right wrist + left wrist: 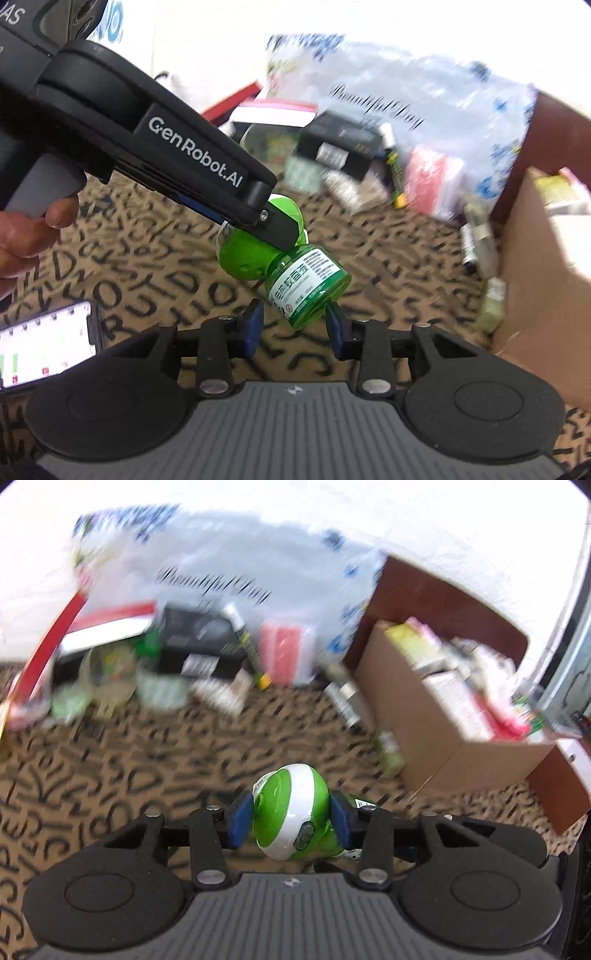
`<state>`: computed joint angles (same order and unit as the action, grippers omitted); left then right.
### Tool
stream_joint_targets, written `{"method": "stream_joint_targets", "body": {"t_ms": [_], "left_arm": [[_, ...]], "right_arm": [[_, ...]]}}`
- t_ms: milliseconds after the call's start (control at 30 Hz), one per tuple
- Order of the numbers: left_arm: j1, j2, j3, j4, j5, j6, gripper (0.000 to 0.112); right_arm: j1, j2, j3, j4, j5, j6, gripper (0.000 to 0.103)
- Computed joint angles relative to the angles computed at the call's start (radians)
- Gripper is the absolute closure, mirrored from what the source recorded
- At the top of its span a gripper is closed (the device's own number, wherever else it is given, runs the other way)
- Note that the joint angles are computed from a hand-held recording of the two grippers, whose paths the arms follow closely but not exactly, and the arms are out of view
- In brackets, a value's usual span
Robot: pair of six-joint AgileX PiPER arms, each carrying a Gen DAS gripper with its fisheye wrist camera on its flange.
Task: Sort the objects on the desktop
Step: 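Carry the green bottle into the cardboard box and open the left tool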
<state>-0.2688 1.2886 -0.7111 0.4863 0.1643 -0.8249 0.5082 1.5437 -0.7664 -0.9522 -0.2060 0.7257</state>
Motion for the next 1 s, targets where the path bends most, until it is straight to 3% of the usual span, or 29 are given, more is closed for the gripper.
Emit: {"method": "stream_joint_targets", "body": {"t_ms": [133, 333, 400, 467, 567, 667, 867, 900, 967, 1000], "left_arm": [[-0.069, 0.04, -0.12, 0.058, 0.01, -0.058, 0.066], [-0.161, 0.196, -0.392, 0.04, 0.011, -0.001, 0.065], [-0.183, 0.266, -0.499, -0.034, 0.014, 0.089, 0.065], [-0.19, 0.345, -0.615, -0.205, 0.021, 0.275, 0.065], [-0.189, 0.472, -0.794, -0.468, 0.048, 0.551, 0.065], [-0.181, 0.606, -0.989, -0.632, 0.111, 0.704, 0.065], [-0.18, 0.926, -1.479, -0.574, 0.239, 0.629, 0.067], [-0.179, 0.981, -1.564, -0.557, 0.268, 0.591, 0.064], [-0.165, 1.05, -1.671, -0.636, 0.329, 0.621, 0.035], [-0.162, 1.048, -1.665, -0.663, 0.337, 0.637, 0.03]], "right_arm": [[-0.085, -0.08, 0.016, 0.06, -0.019, -0.076, 0.067], [-0.274, -0.134, -0.036, -0.024, -0.061, -0.035, 0.067], [-0.337, -0.123, -0.072, -0.024, -0.068, -0.06, 0.067], [-0.387, -0.102, -0.11, -0.009, -0.067, -0.092, 0.067], [-0.46, -0.044, -0.194, -0.065, -0.073, -0.035, 0.067], [-0.515, 0.033, -0.292, -0.144, -0.069, 0.056, 0.067], [-0.557, 0.214, -0.534, -0.347, -0.017, 0.251, 0.067], [-0.557, 0.238, -0.571, -0.447, -0.003, 0.349, 0.067], [-0.558, 0.291, -0.648, -0.647, 0.014, 0.535, 0.066], [-0.556, 0.299, -0.663, -0.721, 0.017, 0.586, 0.062]]}}
